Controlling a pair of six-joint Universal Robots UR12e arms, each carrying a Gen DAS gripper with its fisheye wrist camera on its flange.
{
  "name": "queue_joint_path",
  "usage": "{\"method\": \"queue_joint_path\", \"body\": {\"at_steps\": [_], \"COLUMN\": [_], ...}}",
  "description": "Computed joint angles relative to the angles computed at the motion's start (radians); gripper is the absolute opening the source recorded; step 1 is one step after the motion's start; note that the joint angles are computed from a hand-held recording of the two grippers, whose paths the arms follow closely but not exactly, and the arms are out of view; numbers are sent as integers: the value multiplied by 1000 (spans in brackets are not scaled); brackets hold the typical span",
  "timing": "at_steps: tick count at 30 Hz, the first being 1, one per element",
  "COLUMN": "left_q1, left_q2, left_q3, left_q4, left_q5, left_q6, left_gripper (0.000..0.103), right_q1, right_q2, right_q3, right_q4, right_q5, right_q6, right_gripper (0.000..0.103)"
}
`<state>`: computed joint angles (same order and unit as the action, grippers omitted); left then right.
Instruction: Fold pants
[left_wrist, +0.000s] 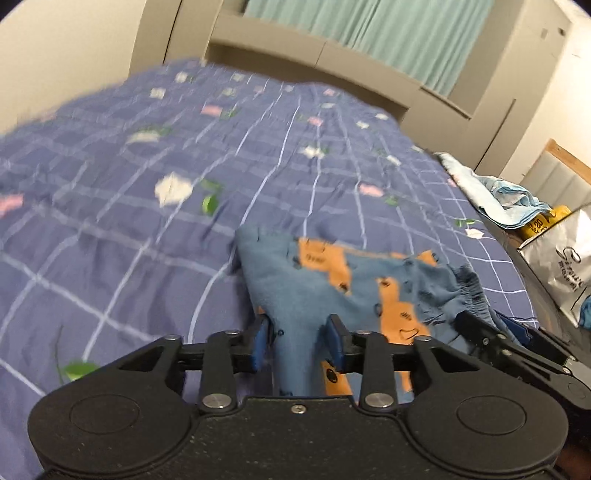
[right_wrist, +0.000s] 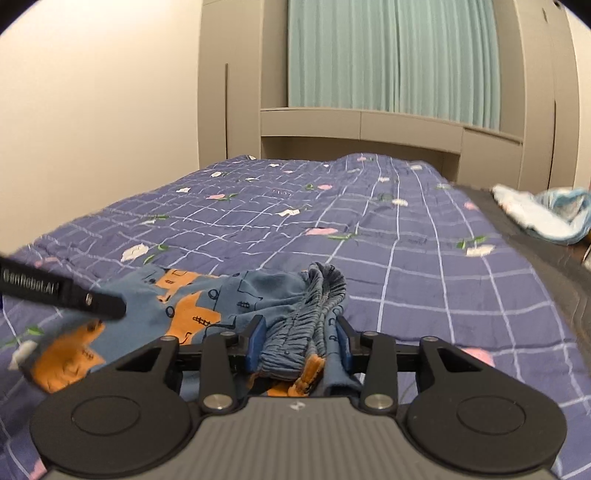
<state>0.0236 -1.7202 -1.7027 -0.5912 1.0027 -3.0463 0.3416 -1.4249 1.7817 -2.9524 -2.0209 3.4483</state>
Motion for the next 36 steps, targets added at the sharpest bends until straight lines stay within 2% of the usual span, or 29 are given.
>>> {"method": "queue_joint_path", "body": {"at_steps": [3,4,5,6,7,8,15,18,23,25,27,30,36], "left_q1": [5,3,0,-4,-9,-12,-39,-52,-72,-82,-93,-106,-106], "left_q2": [-11,-13,-14,-14,-13,-12,-20,-38,-85,-107,-118,-123,-123], "left_q3": [14,18,20,21,21,21,31,54,82,92,103,109,104], "left_q4": [-33,-32,-22,-11,3,21,155,195,301,326,285,218,196], "left_q5": [-19,-18,-16,-9,-5,-5,-31,-60,-135,-164,-164,-144,-124], "left_q6": [-6,-4,3,14,28,36,79,84,81,94,115,152,172], "left_gripper": [40,32,24,21,19,18,17,17,17,17,17,17,17], "right_q1": [-24,-32,-37,-39,-37,-33,-11,-1,18,24,22,7,3], "right_q2": [-12,-15,-18,-19,-17,-16,-3,5,19,24,20,3,-4], "right_q3": [13,16,20,21,19,16,0,-8,-6,-5,-1,9,25], "right_q4": [9,11,13,13,14,16,-30,-61,-124,-122,-86,1,37], "right_q5": [59,75,85,85,74,56,-22,-85,-248,-311,-338,-314,-304], "right_q6": [69,96,116,124,119,104,31,12,15,24,55,129,180], "right_gripper": [51,48,38,35,26,24,20,18,18,18,18,18,19]}}
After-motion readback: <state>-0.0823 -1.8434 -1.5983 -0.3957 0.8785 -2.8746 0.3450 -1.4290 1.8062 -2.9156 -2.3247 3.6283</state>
